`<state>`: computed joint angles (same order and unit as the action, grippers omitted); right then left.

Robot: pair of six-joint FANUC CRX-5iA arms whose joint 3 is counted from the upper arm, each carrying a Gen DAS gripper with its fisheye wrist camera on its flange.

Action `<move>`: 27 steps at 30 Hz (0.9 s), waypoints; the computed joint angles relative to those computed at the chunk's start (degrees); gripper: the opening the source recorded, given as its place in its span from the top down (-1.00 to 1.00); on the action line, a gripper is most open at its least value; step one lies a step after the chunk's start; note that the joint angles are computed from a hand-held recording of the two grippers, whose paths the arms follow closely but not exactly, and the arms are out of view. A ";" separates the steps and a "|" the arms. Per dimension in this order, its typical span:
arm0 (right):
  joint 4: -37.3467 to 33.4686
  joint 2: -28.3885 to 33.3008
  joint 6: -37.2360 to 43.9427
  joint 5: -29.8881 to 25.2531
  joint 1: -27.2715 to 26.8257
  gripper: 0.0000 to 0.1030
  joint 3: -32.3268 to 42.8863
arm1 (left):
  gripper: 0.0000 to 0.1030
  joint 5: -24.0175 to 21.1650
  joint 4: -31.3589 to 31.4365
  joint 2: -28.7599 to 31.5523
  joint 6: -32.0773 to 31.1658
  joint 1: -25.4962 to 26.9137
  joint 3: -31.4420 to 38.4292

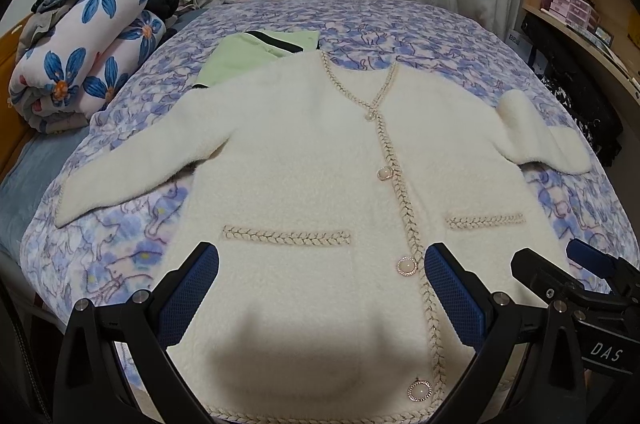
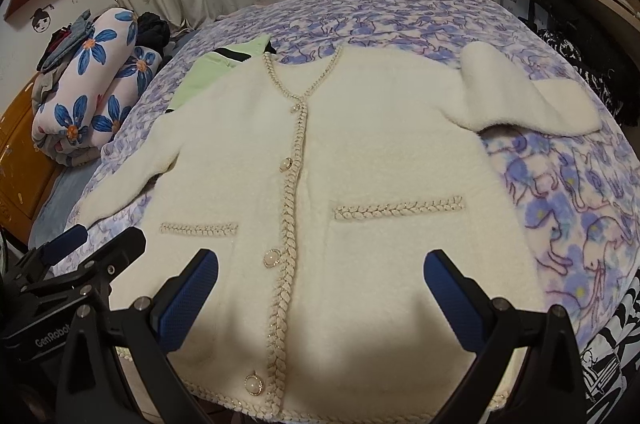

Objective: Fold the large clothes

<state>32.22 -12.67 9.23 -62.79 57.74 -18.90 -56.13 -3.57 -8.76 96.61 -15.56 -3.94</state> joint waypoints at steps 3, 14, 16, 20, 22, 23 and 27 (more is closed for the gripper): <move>-0.34 -0.15 -0.13 0.37 -0.14 -1.00 -0.15 | -0.98 0.01 -0.37 0.69 0.51 -0.26 0.47; -0.08 -0.89 2.20 1.02 -0.88 -1.00 0.41 | -0.98 -0.78 -1.27 1.87 1.16 -0.74 2.35; 0.65 -1.16 3.21 0.90 -1.31 -1.00 0.84 | -0.98 -0.65 -1.54 2.35 1.19 -0.88 3.35; 0.64 -2.61 5.46 2.49 -3.30 -1.00 1.86 | -0.98 -0.72 -1.55 3.89 0.67 -1.20 6.35; 1.55 -2.89 5.91 2.19 -4.40 -1.00 2.77 | -0.98 -0.42 -1.65 4.67 0.51 -1.45 8.01; 2.33 -2.68 6.21 1.59 -4.88 -1.00 3.43 | -0.98 -0.18 -1.87 5.11 0.53 -1.71 8.97; 6.76 -2.03 7.92 -1.39 -6.98 -1.00 5.56 | -0.98 -0.77 -3.12 7.77 0.34 -2.96 13.50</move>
